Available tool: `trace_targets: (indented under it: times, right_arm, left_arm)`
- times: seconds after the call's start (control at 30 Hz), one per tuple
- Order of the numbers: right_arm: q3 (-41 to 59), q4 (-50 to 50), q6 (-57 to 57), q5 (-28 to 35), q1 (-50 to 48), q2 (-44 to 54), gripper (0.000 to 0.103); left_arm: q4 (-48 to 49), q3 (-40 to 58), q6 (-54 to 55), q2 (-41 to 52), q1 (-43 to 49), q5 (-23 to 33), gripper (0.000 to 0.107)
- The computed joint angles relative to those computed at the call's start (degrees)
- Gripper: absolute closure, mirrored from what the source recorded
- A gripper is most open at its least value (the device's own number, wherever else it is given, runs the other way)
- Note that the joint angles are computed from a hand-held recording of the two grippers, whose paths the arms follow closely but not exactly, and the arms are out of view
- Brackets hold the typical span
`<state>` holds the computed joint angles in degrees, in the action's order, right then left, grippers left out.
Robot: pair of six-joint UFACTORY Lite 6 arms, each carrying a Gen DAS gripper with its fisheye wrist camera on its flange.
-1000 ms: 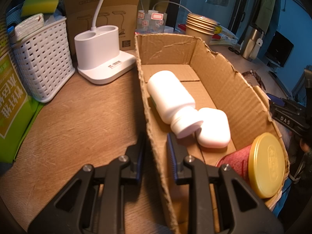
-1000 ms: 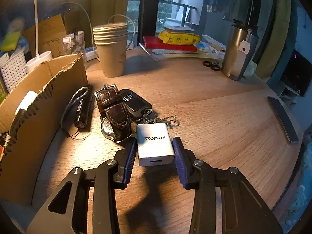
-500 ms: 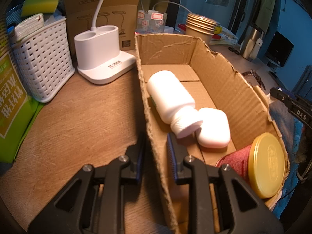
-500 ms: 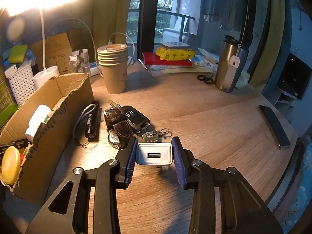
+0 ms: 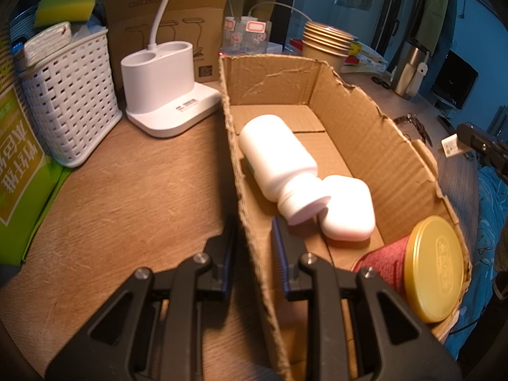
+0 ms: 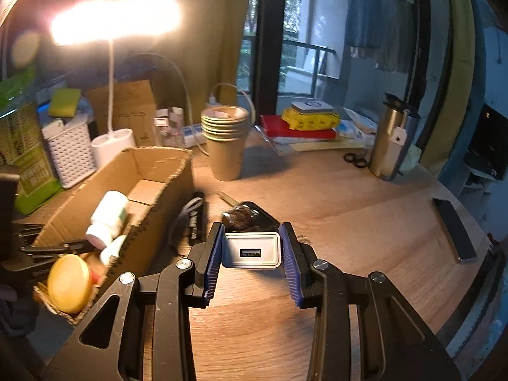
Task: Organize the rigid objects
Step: 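Grasp the white USB charger with the right tool and lift it, then carry the USB charger into the box and open the right tool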
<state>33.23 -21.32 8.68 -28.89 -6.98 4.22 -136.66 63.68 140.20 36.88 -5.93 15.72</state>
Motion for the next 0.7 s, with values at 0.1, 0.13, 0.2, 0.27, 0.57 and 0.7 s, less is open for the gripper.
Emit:
trace_targets:
  times: [0.1, 0.13, 0.2, 0.27, 0.57, 0.7]
  right_arm:
    - [-0.62, 0.26, -0.11, -0.51, 1.66, -0.83, 0.065]
    - [-0.79, -0.14, 0.24, -0.57, 2.00, -1.13, 0.065]
    - [-1.09, 0.10, 0.17, -0.66, 3.16, -1.71, 0.065]
    - [-1.60, 0.40, -0.11, -0.93, 4.53, -2.41, 0.065]
    - [-1.77, 2.92, -1.77, -0.62, 10.49, -3.19, 0.065]
    - [-1.30, 4.67, -3.20, -0.40, 13.58, -2.90, 0.065]
  left_arm:
    - [-0.05, -0.02, 0.05, 0.00, 0.00, 0.02, 0.083]
    - [-0.05, -0.02, 0.03, 0.01, -0.03, 0.02, 0.083]
    - [-0.09, -0.02, 0.08, -0.01, -0.01, 0.01, 0.083]
    - [-0.09, -0.03, 0.08, -0.01, -0.01, 0.01, 0.083]
    - [-0.06, -0.02, 0.05, 0.00, 0.00, 0.01, 0.083]
    - [-0.09, -0.03, 0.07, -0.01, -0.01, 0.01, 0.083]
